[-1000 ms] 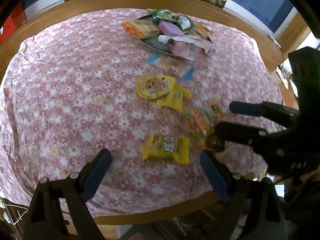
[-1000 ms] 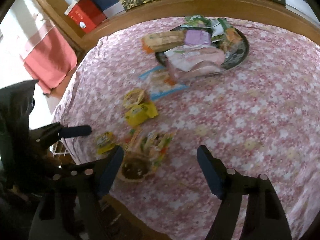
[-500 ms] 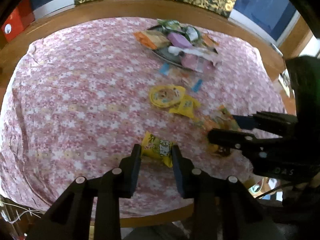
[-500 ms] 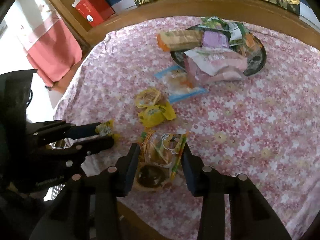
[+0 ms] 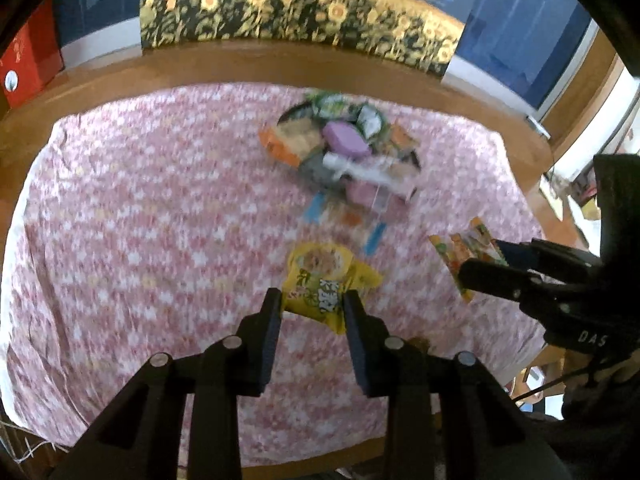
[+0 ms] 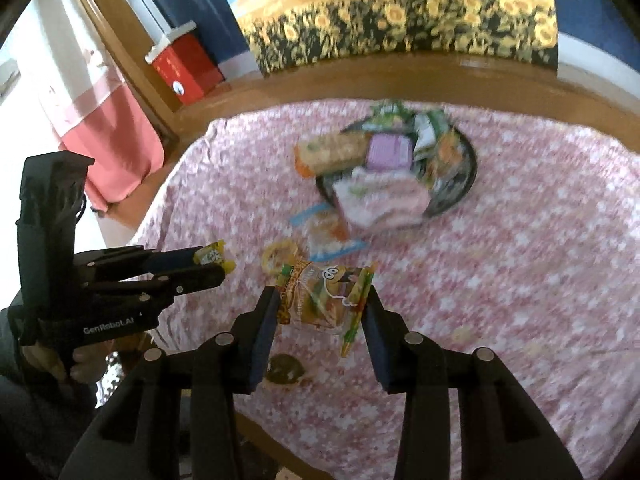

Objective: Organize snacks
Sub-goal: 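Carry the yellow pack in the left tool while the right tool carries the clear bag over the plate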

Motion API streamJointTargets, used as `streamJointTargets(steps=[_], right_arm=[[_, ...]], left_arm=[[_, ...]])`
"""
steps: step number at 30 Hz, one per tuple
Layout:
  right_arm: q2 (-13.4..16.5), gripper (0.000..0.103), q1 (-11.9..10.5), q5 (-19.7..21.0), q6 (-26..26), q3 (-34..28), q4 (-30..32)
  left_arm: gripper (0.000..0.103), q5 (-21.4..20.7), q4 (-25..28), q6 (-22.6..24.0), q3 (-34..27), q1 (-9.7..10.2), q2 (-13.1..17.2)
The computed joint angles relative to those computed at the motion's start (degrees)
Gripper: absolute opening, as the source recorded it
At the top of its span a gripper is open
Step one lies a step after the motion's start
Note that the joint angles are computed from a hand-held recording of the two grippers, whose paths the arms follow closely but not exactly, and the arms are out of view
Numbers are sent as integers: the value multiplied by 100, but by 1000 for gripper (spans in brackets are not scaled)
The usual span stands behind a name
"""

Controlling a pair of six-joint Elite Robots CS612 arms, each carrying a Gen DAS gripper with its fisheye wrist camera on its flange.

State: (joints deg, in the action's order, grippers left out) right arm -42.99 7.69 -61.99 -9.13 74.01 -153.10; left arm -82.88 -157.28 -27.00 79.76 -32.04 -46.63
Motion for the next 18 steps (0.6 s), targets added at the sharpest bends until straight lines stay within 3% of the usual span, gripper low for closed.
streamJointTargets(steps=[7,12,18], right_arm=[[-20,42,-45,-26,242,-57,-183],[9,42,-95,20,618,-209,-201],[84,42,-89,-173,670,-488,-212]], left_arm=[[33,109,88,281,-274,7,61],[33,11,189,299,-559,60,159],[33,-110,300,594,-844,105,232]])
